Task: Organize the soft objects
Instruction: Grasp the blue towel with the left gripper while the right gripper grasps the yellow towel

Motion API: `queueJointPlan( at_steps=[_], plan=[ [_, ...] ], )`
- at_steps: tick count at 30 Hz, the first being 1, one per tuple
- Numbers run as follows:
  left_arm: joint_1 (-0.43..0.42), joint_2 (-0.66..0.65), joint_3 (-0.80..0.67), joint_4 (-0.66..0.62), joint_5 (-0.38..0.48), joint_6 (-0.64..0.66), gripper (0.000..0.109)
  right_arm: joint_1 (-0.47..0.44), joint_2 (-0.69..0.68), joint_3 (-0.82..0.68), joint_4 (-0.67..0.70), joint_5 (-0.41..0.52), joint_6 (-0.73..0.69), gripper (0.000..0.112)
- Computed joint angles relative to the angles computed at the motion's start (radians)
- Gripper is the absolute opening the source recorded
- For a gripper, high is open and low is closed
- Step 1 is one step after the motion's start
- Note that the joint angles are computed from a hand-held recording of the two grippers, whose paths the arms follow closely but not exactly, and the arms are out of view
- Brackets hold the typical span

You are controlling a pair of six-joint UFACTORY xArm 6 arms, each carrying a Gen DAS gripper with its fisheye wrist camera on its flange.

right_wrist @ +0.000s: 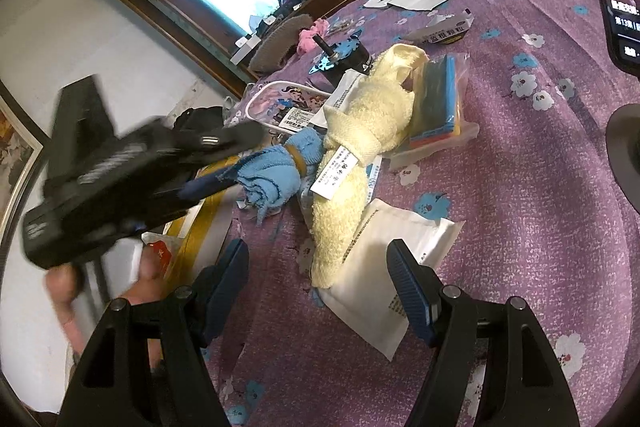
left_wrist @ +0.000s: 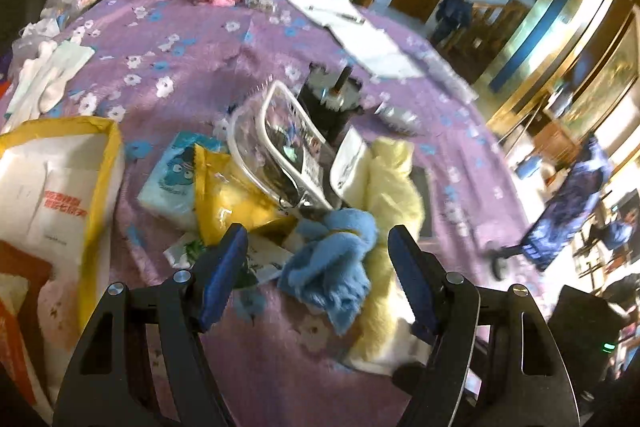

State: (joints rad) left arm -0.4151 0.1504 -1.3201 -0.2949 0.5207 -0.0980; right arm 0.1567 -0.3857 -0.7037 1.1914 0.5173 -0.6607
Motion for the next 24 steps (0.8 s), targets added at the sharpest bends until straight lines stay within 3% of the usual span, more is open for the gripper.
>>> queueJointPlan(
  at_steps=[2,4,6,11,14,18,20,24],
  plan=[
    [-0.005,0.019,-0.005,0.022,0.001,-0.003,0.048,-0.003,0.002,-0.001,0.005,0.003,0.0,0.072],
    [-0.007,0.013,0.016,-0.062,-0.015,0.054,0.033,0.005,0.001,-0.003,-0.025,-0.02,0.034,0.072],
    [-0.01,-0.021,0.06,-0.066,-0.051,0.056,0.023,0.019,0.004,-0.01,-0.051,-0.066,0.066,0.072],
    [-0.006,-0.139,0.199,-0.093,-0.126,0.087,0.018,0.01,0.083,-0.106,-0.065,-0.074,0.109,0.072],
    [0.005,-0.215,0.282,-0.218,-0.151,0.168,0.017,0.01,0.168,-0.175,-0.116,-0.077,0.191,0.072],
    [0.014,-0.313,0.385,-0.285,-0.168,0.204,0.017,0.034,0.246,-0.218,-0.194,-0.098,0.303,0.069],
    [0.017,-0.345,0.421,-0.286,-0.168,0.197,0.017,0.056,0.255,-0.206,-0.248,-0.154,0.353,0.05],
    [0.02,-0.369,0.448,-0.335,-0.166,0.228,0.017,0.069,0.252,-0.186,-0.396,-0.208,0.48,0.028]
  ],
)
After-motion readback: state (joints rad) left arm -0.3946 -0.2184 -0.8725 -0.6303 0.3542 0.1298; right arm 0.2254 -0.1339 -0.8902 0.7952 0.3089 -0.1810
